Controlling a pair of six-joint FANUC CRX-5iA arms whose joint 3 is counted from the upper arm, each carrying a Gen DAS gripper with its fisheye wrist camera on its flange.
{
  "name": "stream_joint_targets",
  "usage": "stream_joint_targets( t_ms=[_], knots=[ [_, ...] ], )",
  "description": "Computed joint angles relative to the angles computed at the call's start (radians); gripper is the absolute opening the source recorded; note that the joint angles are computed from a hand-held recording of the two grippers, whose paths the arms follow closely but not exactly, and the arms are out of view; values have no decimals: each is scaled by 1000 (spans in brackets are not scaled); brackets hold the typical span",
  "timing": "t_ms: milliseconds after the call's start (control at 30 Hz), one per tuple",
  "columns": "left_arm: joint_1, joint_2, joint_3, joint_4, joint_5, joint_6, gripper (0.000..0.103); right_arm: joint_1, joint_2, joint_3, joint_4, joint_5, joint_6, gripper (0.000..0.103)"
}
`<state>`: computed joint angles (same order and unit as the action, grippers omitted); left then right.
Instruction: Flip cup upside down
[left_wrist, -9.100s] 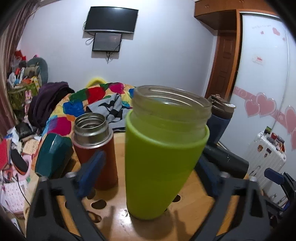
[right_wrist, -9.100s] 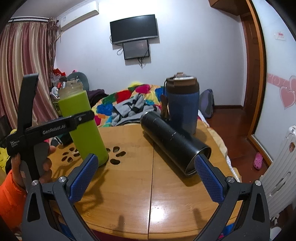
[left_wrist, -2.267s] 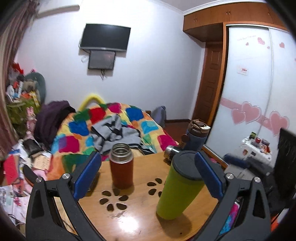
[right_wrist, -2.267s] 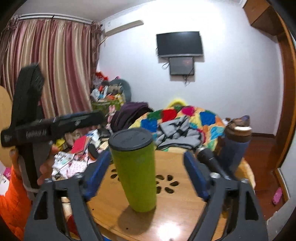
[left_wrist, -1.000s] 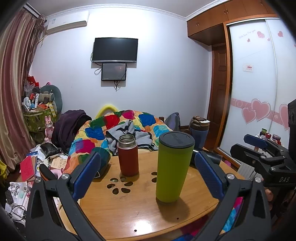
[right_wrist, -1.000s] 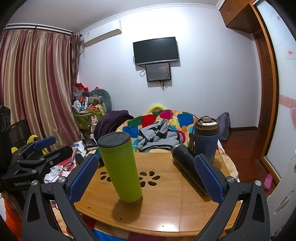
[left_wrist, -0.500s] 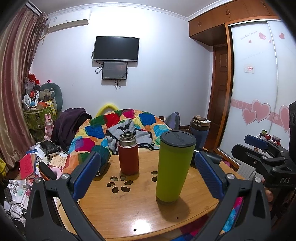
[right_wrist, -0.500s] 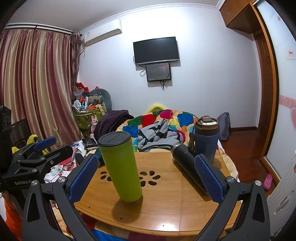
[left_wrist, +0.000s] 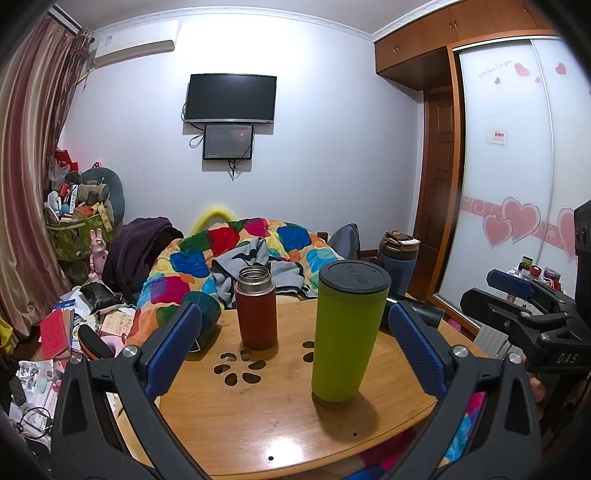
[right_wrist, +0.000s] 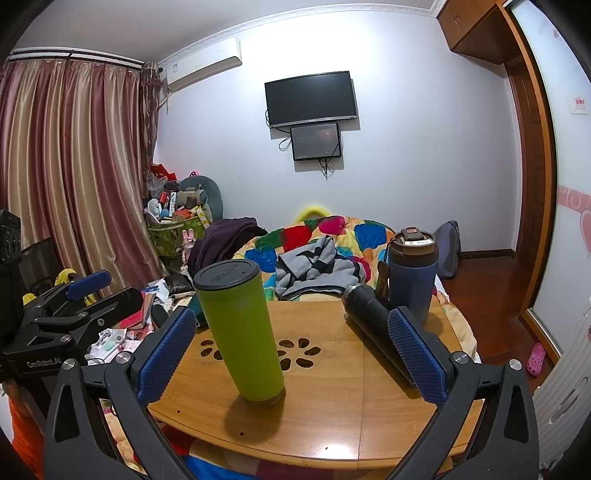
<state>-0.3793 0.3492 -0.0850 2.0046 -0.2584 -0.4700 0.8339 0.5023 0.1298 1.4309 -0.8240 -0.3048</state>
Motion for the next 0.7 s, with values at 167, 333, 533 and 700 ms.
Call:
stream_joint_targets(
  t_ms=[167, 333, 533, 700],
  knots=[
    [-2, -3, -3, 5, 1, -3, 103, 2, 2, 2, -7, -2, -1, 103],
    [11, -2, -5, -32, -28, 23, 103, 1, 2, 2, -9, 0, -7, 103],
    [17, -7, -12, -58, -52, 31, 103, 0, -1, -2, -12, 5, -17, 103],
    [24, -7, -14, -84, -63, 50, 103, 1, -2, -2, -19, 6, -14, 103]
  ],
)
